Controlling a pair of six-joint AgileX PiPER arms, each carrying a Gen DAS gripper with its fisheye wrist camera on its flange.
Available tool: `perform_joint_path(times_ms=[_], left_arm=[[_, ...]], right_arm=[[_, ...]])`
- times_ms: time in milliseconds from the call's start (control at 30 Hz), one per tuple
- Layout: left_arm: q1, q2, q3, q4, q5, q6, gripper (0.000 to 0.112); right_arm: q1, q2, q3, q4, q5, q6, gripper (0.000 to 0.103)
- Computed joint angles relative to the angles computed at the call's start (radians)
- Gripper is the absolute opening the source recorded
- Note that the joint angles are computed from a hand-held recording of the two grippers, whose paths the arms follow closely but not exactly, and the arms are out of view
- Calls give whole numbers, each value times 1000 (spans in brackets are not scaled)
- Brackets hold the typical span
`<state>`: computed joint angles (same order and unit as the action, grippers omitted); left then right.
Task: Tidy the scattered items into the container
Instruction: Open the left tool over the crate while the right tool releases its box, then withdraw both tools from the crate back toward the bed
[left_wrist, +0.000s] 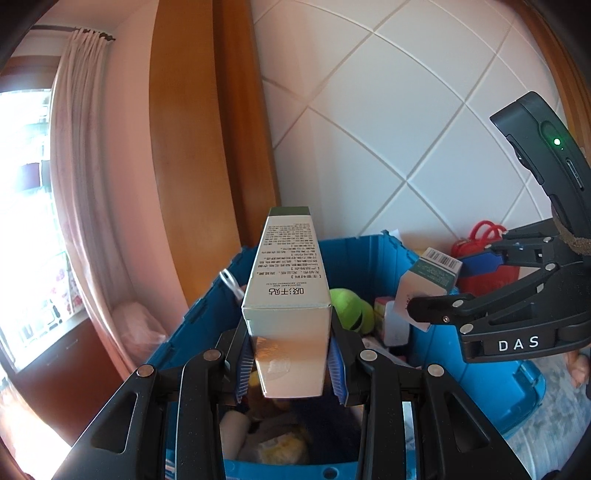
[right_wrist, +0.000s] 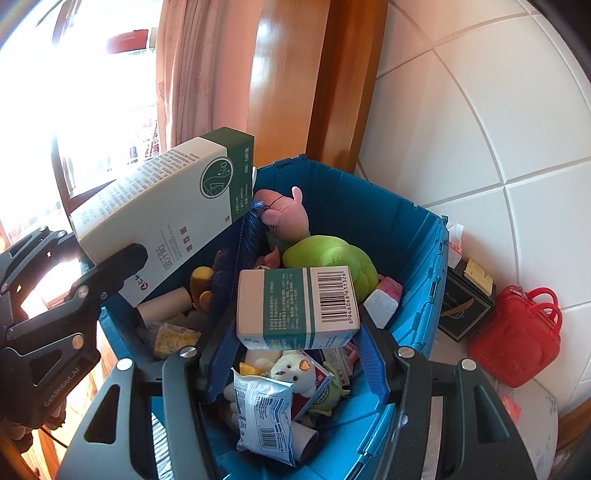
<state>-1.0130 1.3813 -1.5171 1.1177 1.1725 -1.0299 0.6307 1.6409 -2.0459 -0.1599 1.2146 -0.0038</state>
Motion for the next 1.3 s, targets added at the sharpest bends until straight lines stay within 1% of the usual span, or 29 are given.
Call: perform_joint_path(times_ms=[100,267,300,333,367,400,433,467,500,867,1300], left_arm=[[14,11,-12,-7,-6,11,34],[48,19,-21,-38,-38,15,35],[58,21,-29,-62,-52,24,44],[69,28,-42,-91,-60,39,58],[72,36,-52,-98,-56,37,78],[70,38,-51,-83,-48,16,86],[74,34,-46,-82,-53,2,89],[84,28,-41,-95,-65,-5,96],[89,27,-41,-104,-66,-9,101],[57,51,-68,-80,-28,1,102],[38,72,-95,-70,-12,7,102]], right_arm=[[1,9,-4,-4,-6,-5,58],[-4,24,-12,1,-27,-6,58],[-9,24,-10,9,-40,-5,61],[-12,24,-7,11,-52,-3,64],[-6,27,-7,-11,-57,7,78],[-1,30,-6,-42,-60,24,89],[-8,33,-7,-48,-63,31,95],[-22,34,-8,-37,-66,30,103],[-34,35,-9,-24,-66,26,103],[-51,27,5,-6,-71,11,103],[-63,10,26,9,-78,3,103]])
